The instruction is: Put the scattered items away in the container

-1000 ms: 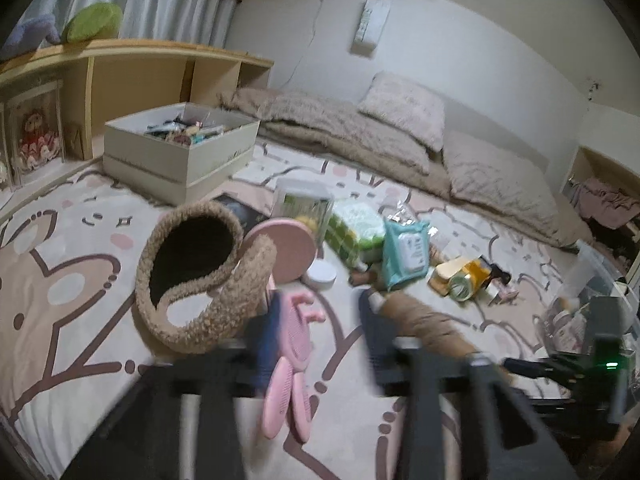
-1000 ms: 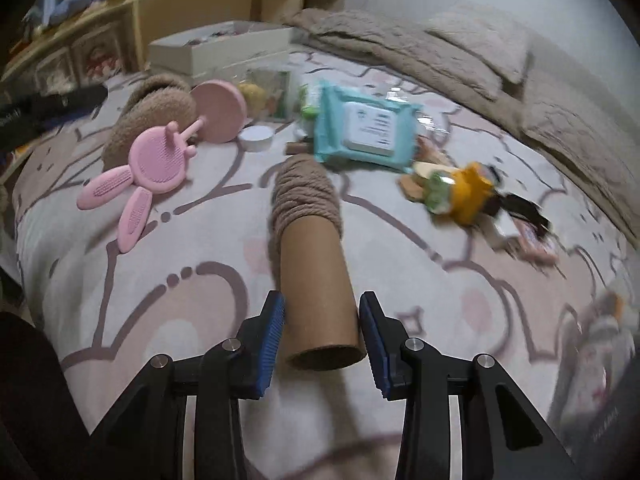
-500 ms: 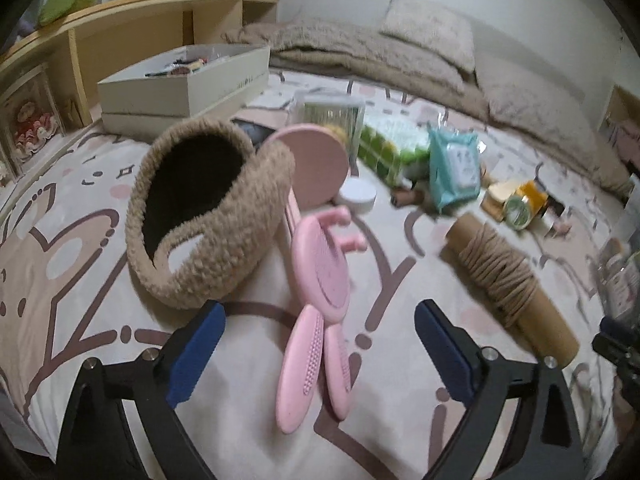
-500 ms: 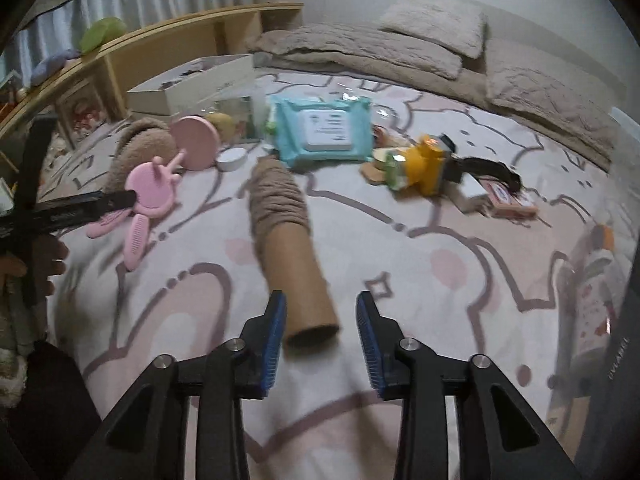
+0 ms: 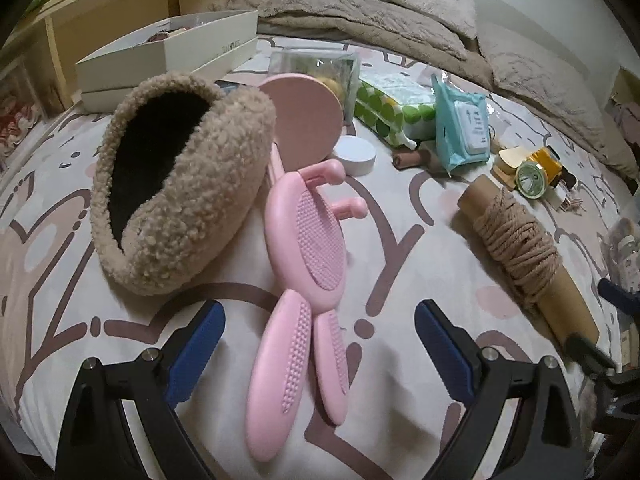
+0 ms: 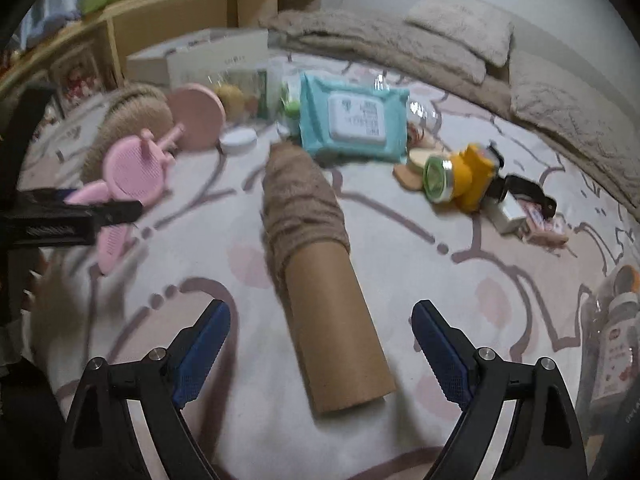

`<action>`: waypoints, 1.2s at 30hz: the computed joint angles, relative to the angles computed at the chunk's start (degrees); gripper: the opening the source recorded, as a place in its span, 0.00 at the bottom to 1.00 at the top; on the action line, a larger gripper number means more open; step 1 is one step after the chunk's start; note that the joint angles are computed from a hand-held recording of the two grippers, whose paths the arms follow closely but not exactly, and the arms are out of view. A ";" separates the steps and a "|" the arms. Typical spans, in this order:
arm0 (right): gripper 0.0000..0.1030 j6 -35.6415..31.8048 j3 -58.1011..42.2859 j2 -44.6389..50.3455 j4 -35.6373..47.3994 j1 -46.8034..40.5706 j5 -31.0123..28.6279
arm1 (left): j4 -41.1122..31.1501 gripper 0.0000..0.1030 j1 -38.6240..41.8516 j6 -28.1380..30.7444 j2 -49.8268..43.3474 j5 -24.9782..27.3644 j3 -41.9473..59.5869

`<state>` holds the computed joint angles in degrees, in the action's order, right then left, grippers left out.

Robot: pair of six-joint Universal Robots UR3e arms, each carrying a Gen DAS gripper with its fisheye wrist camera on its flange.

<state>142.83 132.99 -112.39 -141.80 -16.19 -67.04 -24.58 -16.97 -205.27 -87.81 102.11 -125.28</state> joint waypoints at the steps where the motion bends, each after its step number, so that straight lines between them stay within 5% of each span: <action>1: 0.89 0.27 0.31 1.23 -1.76 0.51 -1.28 | 0.19 0.91 0.22 0.20 -0.33 -0.61 0.12; 3: 0.82 0.49 1.20 2.88 -4.72 0.67 -2.84 | 0.33 0.78 0.68 1.14 -1.04 -1.99 0.52; 4: 0.54 -0.18 0.95 3.39 -3.93 0.33 -2.71 | 0.31 0.63 0.86 1.79 -1.45 -2.62 0.74; 8: 0.48 -3.18 0.67 1.36 0.10 -0.88 -1.93 | -0.78 0.24 0.55 2.83 -2.93 -2.13 1.93; 14: 0.45 -7.79 0.61 -5.63 9.26 -4.50 0.94 | 1.83 0.14 1.44 3.68 -0.67 -5.48 -0.55; 27: 0.45 -26.43 -4.72 -22.36 44.88 -31.20 10.12 | 5.77 0.14 -4.33 1.70 1.48 -12.00 -1.27; 36: 0.45 -37.14 -7.05 -28.88 58.64 -43.26 11.66 | 8.91 0.14 -14.09 3.10 -3.09 -15.78 2.77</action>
<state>105.69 125.94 -141.27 -83.15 -59.45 -55.38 -15.67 -31.05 -202.17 -90.90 86.33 -122.51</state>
